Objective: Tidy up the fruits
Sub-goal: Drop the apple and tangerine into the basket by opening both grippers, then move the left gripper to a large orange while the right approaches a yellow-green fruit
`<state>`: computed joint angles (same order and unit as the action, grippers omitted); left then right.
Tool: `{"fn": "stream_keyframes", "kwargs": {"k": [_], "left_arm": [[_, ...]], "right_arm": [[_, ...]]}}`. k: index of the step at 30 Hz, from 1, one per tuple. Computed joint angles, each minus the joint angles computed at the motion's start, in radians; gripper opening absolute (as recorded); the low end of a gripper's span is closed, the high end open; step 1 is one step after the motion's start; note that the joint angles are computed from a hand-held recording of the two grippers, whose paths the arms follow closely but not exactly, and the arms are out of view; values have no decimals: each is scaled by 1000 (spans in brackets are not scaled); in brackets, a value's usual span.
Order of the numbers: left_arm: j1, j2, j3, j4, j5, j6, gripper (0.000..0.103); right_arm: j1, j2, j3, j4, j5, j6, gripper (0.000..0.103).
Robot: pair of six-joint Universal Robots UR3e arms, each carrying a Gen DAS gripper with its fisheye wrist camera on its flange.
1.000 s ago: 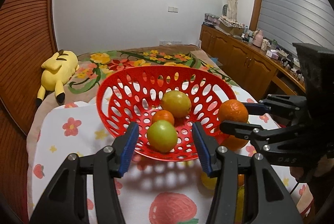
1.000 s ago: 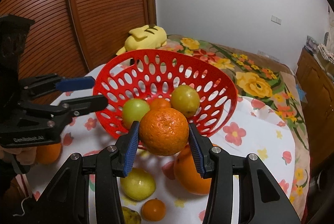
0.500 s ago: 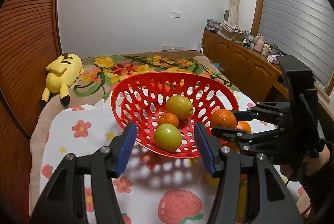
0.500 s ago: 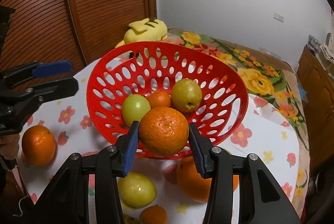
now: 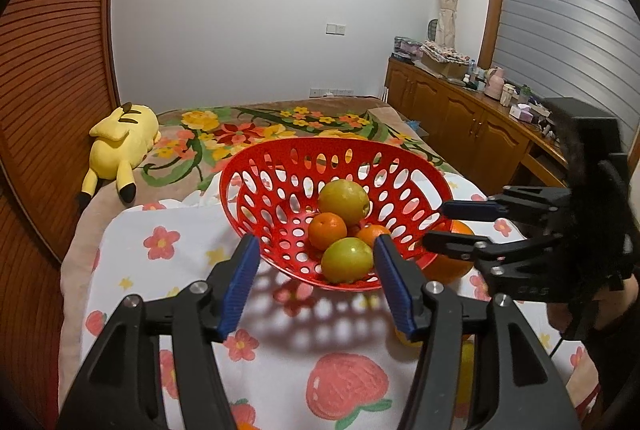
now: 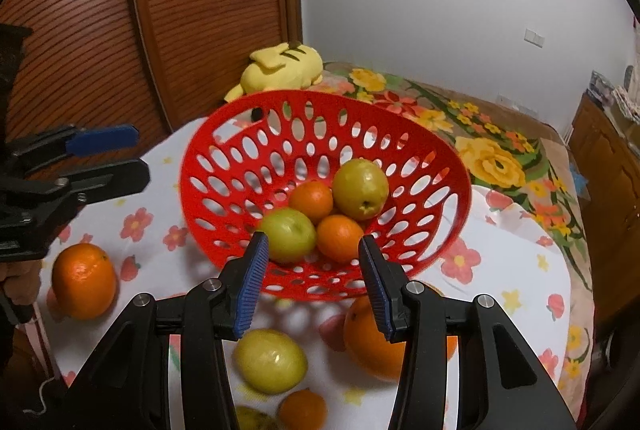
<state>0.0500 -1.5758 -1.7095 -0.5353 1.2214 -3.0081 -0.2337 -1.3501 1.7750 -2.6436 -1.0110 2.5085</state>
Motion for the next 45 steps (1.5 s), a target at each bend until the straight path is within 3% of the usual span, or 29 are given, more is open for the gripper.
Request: {"fn": "stream_keyframes", "kwargs": {"k": [12,21,23,34,45], "left_arm": [[29,172,-159,-6,-39,43,62],[74,327,-351,-3,-63,94,64],[94,366,-394,-9,-71,111,64],[263,587,-536,-160,-138,202,66],[372,702,-620,-265,-183,282,69]], "right_arm": [[-184,-393,389,30,206,-105,50],[-282,-552,601,66,256,-176,52],[-316,-598,630,130,277,-220,53],[-379,-662,735,223,276,-301,57],[-325,-581,764,97,218,-258,59]]}}
